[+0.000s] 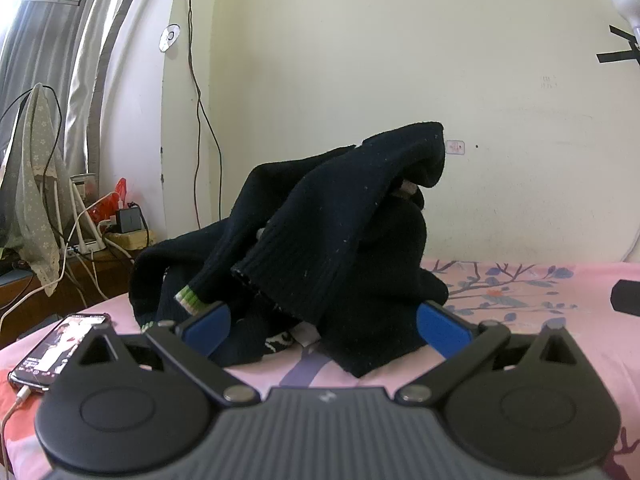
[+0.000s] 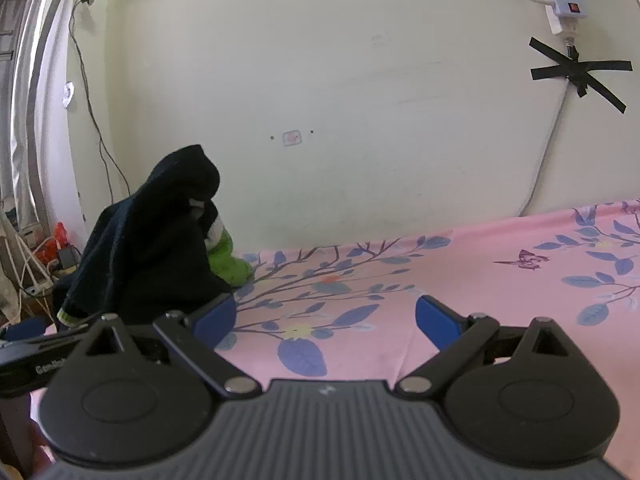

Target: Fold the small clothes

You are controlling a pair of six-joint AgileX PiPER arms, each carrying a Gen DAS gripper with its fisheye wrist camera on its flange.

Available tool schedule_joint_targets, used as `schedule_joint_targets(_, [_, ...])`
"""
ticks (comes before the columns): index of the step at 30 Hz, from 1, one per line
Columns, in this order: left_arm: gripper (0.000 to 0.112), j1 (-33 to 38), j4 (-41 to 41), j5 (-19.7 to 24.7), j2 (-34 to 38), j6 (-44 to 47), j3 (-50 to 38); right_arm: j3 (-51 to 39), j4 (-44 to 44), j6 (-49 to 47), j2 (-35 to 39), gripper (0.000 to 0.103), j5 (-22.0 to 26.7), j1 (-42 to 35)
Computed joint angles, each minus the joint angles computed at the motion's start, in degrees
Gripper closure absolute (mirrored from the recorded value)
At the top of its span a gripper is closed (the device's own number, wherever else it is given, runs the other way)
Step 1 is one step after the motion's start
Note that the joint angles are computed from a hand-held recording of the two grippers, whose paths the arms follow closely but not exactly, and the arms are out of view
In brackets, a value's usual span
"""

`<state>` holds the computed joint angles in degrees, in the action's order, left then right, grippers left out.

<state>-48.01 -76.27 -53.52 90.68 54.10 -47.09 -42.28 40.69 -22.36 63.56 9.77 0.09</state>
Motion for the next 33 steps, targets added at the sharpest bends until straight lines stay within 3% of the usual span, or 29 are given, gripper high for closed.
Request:
schedule_joint_targets(4, [0.009, 0.04, -0.08, 0.08, 0.0, 0.15, -0.1, -0.26, 2.98, -2.9, 0.34, 0.019, 0.97, -0.6])
schedule_joint_targets(7, [0.009, 0.01, 0.08, 0.01, 0.03, -0.04, -0.04, -0.6, 8.44, -8.18, 0.74, 0.035, 3.28, -1.95])
schedule_joint_targets(10, [0.009, 0.02, 0.07, 0.01, -0.08, -0.37, 0.1, -1.7, 7.09, -7.06, 1.79, 0.049, 5.61, -2.4])
schedule_joint_targets(12, [0.009, 0.81, 0.62, 1.42, -0.84, -1.24, 0.53, -2.84, 6.17, -5.98, 2.83, 0.05, 7.63, -2.96])
schedule_joint_targets(16, [0.009, 5.65, 3.2, 8.62, -6.63, -4.49, 4.01, -10.73, 7.47, -7.57, 6.74, 0.046, 17.45, -5.93])
schedule_joint_targets(18, [0.009, 7.33, 4.58, 5.42, -8.13, -5.64, 5.85, -15.66, 10.99, -11.15, 8.67, 0.029, 20.05, -6.46])
schedule_joint_targets(20, [0.009, 11.24, 6.02, 6.75, -9.36, -6.23, 6.63, -21.96, 14.09, -13.95, 12.11, 0.012, 22.61, -5.8])
schedule_joint_targets(23, [0.01, 17.8, 7.32, 12.81, -10.31, -8.66, 6.88, -32.55, 12.73, -12.46, 19.17, 0.012, 24.44, -1.56])
schedule_joint_targets(26, [0.01, 22.78, 11.16, 19.31, -10.51, -15.4, 7.81, -44.16, 8.07, -4.54, 27.65, 0.006, 25.61, 3.03])
schedule_joint_targets(28, [0.01, 24.26, 17.15, 19.53, -11.07, -22.69, 9.45, -53.82, 4.6, 4.42, 34.66, 0.006, 28.56, 5.06])
schedule_joint_targets(29, [0.01, 24.27, 16.93, 19.35, -11.03, -23.14, 9.57, -59.55, 1.68, 9.31, 38.51, 0.011, 31.02, 5.92])
schedule_joint_targets(30, [0.01, 24.38, 17.03, 19.44, -11.02, -23.3, 9.63, -65.28, -1.65, 13.89, 42.23, 0.023, 33.45, 6.8])
schedule_joint_targets(32, [0.01, 24.28, 17.78, 18.7, -10.86, -24.23, 9.88, -76.74, -8.16, 21.83, 49.59, 0.103, 38.79, 8.4])
schedule_joint_targets(33, [0.01, 23.97, 17.58, 17.96, -11.0, -24.32, 10.17, -82.47, -10.79, 26.57, 52.66, 0.103, 42.37, 8.23])
